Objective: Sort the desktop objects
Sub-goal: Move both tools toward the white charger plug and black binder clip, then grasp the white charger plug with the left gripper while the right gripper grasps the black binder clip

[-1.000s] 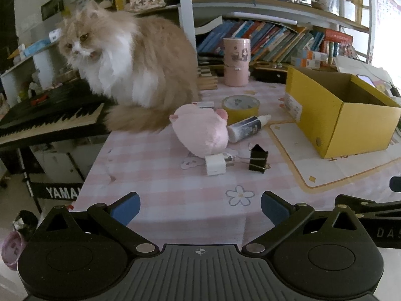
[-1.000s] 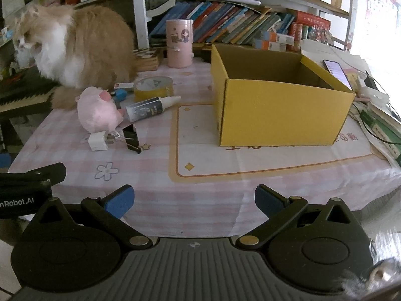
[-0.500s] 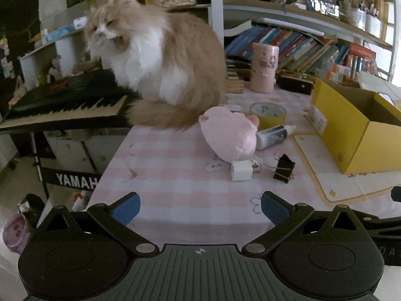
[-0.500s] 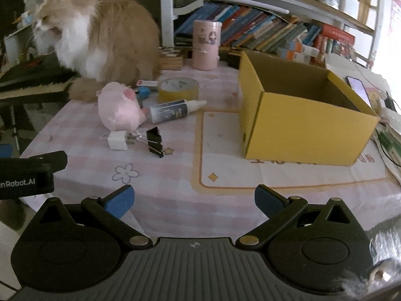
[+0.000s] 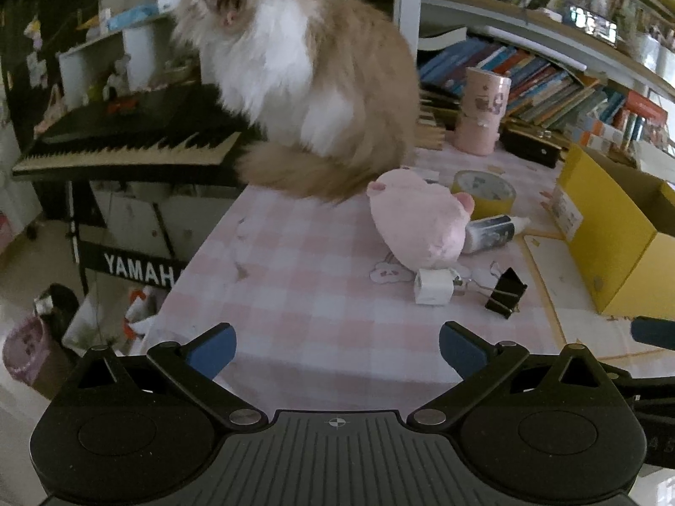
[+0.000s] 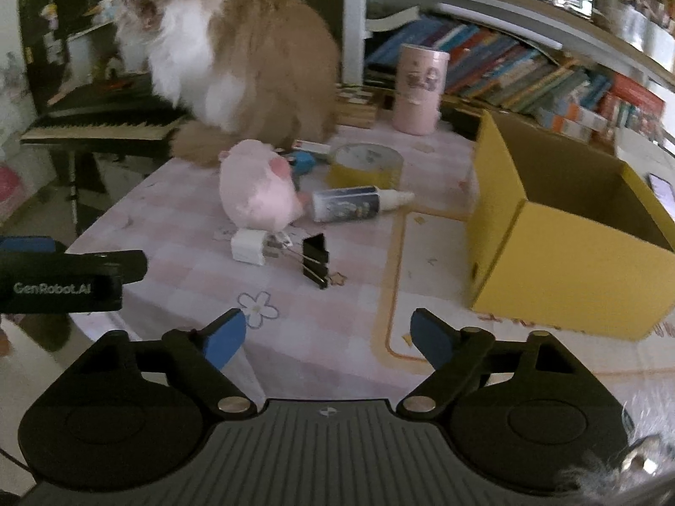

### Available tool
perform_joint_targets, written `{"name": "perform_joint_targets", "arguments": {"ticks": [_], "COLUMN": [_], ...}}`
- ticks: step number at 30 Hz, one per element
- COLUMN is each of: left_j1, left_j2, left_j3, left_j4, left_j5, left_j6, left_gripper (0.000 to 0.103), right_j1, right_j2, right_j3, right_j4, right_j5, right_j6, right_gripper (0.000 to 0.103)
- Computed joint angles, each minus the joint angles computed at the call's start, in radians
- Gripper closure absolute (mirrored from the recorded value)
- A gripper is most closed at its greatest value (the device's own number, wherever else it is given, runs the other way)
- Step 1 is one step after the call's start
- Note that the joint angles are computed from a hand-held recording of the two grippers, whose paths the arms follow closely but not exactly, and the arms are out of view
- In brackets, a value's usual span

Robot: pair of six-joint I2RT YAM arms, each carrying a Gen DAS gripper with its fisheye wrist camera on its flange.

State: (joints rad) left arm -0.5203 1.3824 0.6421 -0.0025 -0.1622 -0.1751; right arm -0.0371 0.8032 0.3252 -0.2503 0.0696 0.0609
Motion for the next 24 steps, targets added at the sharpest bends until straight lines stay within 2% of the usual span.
{"name": "perform_joint_targets", "arguments": {"ticks": [9, 17, 24], "left_j1": [-0.037, -0.057, -0.07], "left_j2": [0.098, 0.185, 0.247], "left_j3": [0.077, 0.151, 0.208], "left_j4": [-0.005, -0.043, -0.078], "left_j5": [-0.049, -0.097, -0.112], "left_j6": [-0.052, -0.116, -0.157], "left_gripper": [0.0, 0.0, 0.002], "right_j1": [-0.147, -0.218, -0.202], "right_j2": [0.25, 0.515, 0.711], "right_j3": [0.078, 0.21, 0.328], "right_j4": [0.138, 0.195, 0.214], "right_j5": [-0.194, -0.334, -0.359], "right_j6": [-0.153, -0.297, -0.407], "right_gripper": [0.03, 0.046, 0.05]}}
